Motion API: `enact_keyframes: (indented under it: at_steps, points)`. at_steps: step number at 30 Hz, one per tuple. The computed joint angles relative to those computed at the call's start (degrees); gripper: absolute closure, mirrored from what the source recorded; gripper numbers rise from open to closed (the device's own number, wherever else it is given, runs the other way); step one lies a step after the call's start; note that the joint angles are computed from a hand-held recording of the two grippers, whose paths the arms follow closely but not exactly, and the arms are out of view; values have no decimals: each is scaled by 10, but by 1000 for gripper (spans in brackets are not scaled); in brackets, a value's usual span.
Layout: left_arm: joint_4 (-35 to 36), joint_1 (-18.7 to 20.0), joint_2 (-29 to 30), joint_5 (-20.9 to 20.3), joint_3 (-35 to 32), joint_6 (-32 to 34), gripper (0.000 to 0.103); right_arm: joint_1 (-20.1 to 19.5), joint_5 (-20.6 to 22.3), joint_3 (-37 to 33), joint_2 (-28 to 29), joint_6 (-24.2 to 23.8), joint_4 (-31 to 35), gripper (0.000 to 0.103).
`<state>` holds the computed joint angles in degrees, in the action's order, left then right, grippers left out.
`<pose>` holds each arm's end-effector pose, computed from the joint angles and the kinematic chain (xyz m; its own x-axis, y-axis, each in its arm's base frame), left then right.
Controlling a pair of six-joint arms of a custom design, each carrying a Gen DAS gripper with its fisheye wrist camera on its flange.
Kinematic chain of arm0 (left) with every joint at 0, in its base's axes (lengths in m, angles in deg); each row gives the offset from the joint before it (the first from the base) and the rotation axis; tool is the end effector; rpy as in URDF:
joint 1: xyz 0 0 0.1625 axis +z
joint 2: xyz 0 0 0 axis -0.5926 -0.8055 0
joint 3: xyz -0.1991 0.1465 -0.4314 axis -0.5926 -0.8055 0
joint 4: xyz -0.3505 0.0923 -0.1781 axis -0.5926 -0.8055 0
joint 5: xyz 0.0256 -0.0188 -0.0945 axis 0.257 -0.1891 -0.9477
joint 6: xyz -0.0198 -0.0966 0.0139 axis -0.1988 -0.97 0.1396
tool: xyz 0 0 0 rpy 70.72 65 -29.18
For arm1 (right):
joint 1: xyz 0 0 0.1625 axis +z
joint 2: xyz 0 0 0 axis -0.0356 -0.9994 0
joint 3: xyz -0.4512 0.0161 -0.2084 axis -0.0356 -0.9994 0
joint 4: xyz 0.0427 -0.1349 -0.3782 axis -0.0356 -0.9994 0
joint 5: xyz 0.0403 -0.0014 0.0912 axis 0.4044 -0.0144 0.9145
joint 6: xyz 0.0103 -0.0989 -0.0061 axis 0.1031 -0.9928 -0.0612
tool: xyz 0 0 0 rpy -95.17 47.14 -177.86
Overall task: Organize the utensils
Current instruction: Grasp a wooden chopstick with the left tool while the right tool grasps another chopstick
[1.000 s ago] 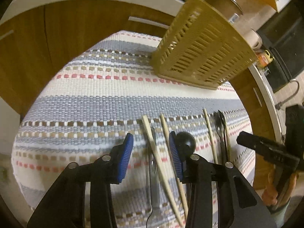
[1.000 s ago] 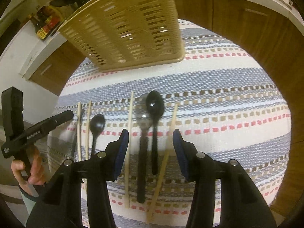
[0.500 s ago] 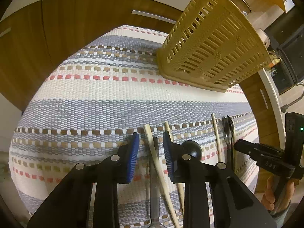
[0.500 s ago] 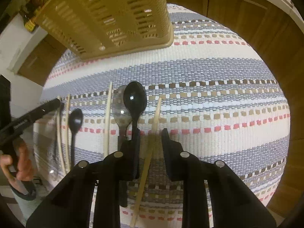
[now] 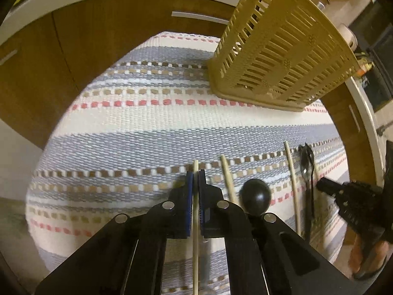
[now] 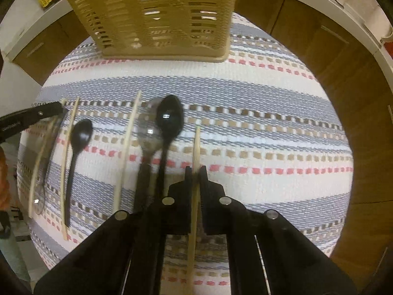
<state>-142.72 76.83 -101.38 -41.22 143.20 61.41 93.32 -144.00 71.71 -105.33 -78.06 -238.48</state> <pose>-0.3394 -0.5158 0.0282 -0.7977 0.4451 -0.4068 0.4940 0.8693 -0.0176 0.0707 -0.3704 0.2924 -0.7021 0.1808 0.6887 -0.1086 0.9287 -0.3545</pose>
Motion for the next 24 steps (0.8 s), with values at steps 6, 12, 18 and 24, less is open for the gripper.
enact_keyframes:
  at_steps: [6,12,18,24]
  points:
    - [14,12,-10,27,-1,6,101,-5,1,0,-21,2,21,98]
    - [12,24,-19,14,2,27,86,-4,4,-15,-40,23,89,95]
    - [58,24,-43,-3,15,40,74,-10,18,-25,-45,34,135,92]
    - [94,-1,-42,27,23,52,74,-13,15,-27,-51,38,172,91]
